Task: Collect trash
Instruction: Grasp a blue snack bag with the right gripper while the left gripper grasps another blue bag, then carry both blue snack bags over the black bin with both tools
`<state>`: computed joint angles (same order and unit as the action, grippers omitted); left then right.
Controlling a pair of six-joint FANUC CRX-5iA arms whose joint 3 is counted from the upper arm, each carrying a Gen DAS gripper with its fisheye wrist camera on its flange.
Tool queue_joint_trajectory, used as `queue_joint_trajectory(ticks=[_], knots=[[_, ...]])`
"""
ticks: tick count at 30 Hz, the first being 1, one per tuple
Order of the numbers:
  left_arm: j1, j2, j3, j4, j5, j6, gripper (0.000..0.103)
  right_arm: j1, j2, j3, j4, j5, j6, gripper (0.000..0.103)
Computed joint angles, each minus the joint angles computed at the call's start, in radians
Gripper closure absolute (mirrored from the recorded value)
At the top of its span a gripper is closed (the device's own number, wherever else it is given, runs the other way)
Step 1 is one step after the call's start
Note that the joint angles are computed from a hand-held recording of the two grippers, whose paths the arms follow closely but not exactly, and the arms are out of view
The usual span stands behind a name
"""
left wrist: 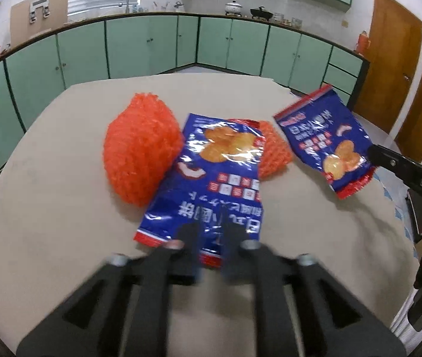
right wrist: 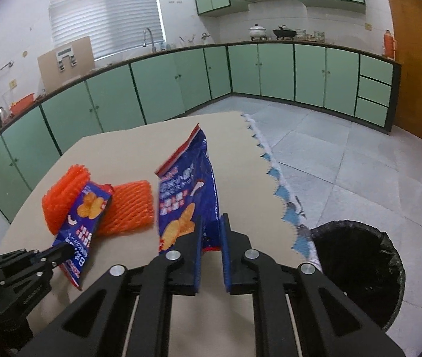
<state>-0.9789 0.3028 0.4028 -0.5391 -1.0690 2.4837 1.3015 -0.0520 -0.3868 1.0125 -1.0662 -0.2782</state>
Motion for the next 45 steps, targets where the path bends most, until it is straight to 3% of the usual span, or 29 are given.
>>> queue_joint_trajectory(ticks=[1, 5, 8, 14, 15, 18, 20, 25, 33, 45], knots=[[-0.003, -0.003, -0.001, -0.011, -0.003, 0.015, 0.048, -0.001, -0.002, -0.002, -0.002, 0.000, -0.002, 0.093], [-0.004, -0.007, 0.000, -0.021, 0.003, 0.024, 0.031, 0.000, -0.005, -0.007, -0.002, 0.003, -0.013, 0.095], [0.002, 0.011, 0.018, 0.001, -0.011, -0.004, 0.027, -0.001, -0.002, -0.005, 0.000, 0.006, -0.013, 0.095], [0.008, 0.062, 0.075, 0.035, -0.096, -0.035, 0.027, 0.002, -0.009, -0.020, 0.003, 0.010, -0.025, 0.095], [0.006, 0.064, 0.079, 0.032, -0.102, -0.033, 0.029, 0.003, -0.009, -0.020, 0.003, 0.011, -0.026, 0.095], [0.003, 0.064, 0.080, 0.031, -0.092, -0.035, 0.046, 0.003, -0.013, -0.026, 0.007, 0.015, -0.029, 0.095], [0.004, 0.055, 0.065, 0.042, -0.063, -0.048, 0.068, 0.005, -0.016, -0.027, 0.009, 0.017, -0.028, 0.095], [0.030, 0.024, 0.004, 0.098, 0.032, -0.060, 0.101, 0.007, -0.030, -0.038, 0.020, 0.022, -0.029, 0.095], [0.022, -0.045, -0.059, 0.045, 0.102, 0.018, 0.103, 0.017, -0.048, -0.050, 0.050, 0.007, -0.042, 0.097], [-0.020, -0.048, -0.006, -0.021, 0.131, 0.024, 0.103, 0.029, -0.082, -0.048, 0.101, -0.030, -0.045, 0.098]])
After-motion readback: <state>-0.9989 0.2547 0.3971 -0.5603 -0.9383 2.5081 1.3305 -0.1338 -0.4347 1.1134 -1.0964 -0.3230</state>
